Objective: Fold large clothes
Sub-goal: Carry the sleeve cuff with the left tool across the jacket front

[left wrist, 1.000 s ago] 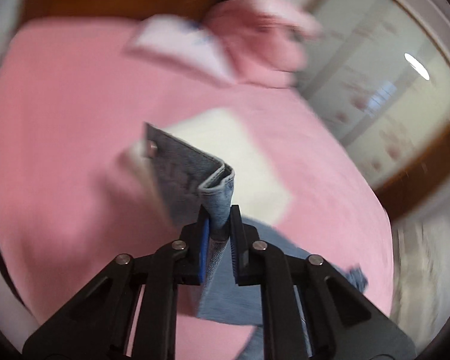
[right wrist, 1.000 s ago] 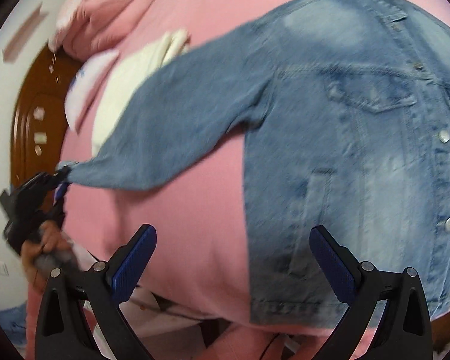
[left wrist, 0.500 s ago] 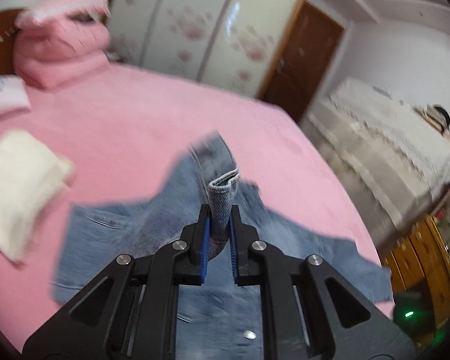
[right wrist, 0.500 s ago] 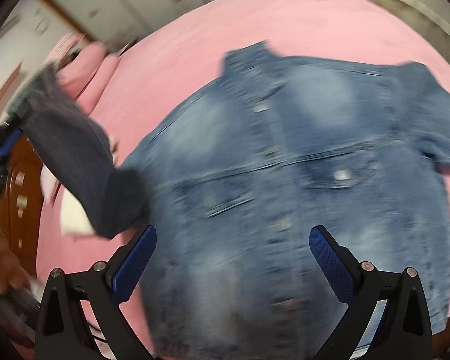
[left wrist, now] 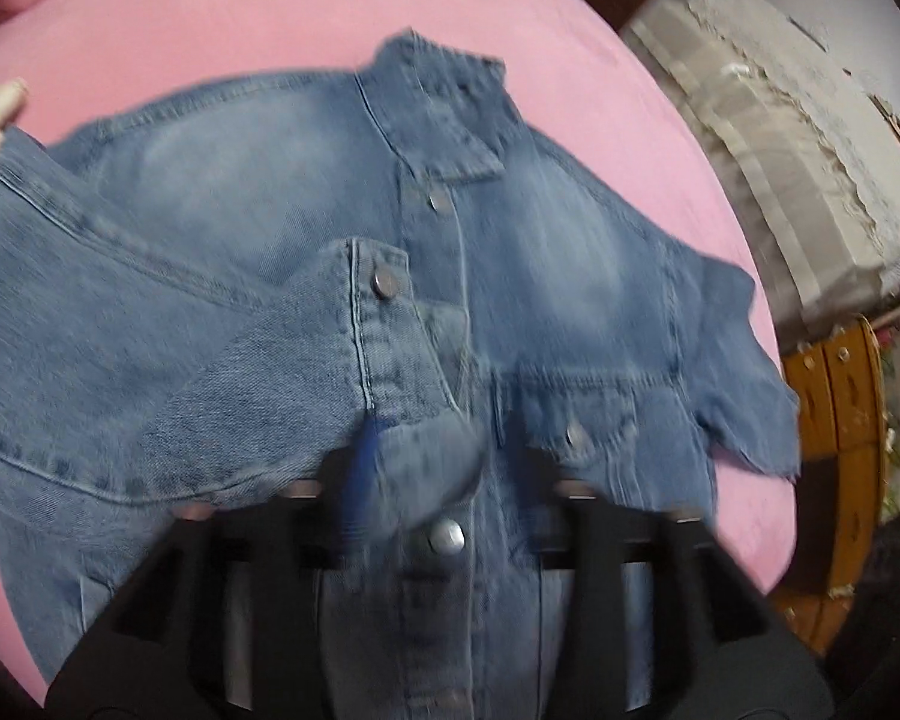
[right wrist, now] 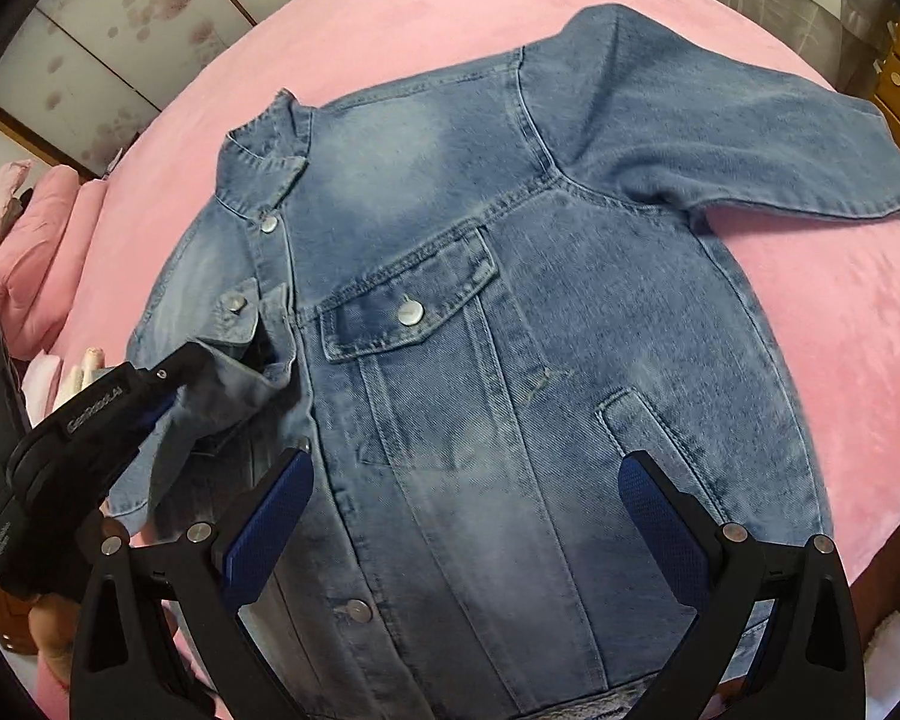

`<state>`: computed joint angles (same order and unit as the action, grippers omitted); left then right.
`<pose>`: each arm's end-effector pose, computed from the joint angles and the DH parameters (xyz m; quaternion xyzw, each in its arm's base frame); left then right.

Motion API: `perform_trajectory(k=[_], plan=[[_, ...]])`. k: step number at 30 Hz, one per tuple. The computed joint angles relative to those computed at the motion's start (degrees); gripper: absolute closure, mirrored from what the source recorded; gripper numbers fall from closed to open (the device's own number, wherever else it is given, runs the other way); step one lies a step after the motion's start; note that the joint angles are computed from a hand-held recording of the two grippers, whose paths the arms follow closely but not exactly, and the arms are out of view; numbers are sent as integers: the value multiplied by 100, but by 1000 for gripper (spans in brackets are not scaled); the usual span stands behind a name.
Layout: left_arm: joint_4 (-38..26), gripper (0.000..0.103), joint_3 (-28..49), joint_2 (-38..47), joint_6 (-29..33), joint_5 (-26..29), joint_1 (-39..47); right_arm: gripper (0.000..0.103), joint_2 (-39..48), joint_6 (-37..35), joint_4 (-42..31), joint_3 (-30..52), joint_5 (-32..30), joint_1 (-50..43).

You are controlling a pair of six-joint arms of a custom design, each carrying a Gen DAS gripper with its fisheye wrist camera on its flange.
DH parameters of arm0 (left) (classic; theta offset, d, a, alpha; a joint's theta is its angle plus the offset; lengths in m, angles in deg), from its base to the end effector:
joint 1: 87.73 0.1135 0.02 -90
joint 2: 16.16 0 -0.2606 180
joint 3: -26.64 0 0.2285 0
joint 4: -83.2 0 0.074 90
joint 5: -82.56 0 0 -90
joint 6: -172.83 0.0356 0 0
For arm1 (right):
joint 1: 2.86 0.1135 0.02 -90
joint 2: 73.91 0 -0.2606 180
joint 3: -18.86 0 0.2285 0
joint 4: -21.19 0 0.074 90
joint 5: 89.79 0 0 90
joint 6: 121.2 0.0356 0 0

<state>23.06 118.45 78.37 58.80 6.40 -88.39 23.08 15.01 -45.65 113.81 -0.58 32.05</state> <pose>0.3182 -0.0122 0.2658 -0.1678 0.9507 -0.1642 0.2025 0.2618 0.1833 0.2618 0.0955 0.9784 0.1243 0.1348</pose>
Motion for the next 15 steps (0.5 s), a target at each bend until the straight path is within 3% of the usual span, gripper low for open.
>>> perform_trajectory(k=[2,6,11,12,14,15], plan=[[-434,21,27,-217,-106,-282,-92,0,39,126,43,45,-100,51],[-1398,21,357,-413,-89,-416,-11,0,262,469,529,28,-893,4],[-1981,21,-8,-614,47,-441,323,2,667,1176,1245,4,-1860,133],[-2113,21,10,-616,77,-479,344,5,786,1206,1279,80,-1937,202],[-2383,21,8,-640,220,-509,526,27,1135,1285,1182,391,-2093,327],[-2482,21,16,-671,305,-443,650,32,1378,1406,1085,585,-2234,412]])
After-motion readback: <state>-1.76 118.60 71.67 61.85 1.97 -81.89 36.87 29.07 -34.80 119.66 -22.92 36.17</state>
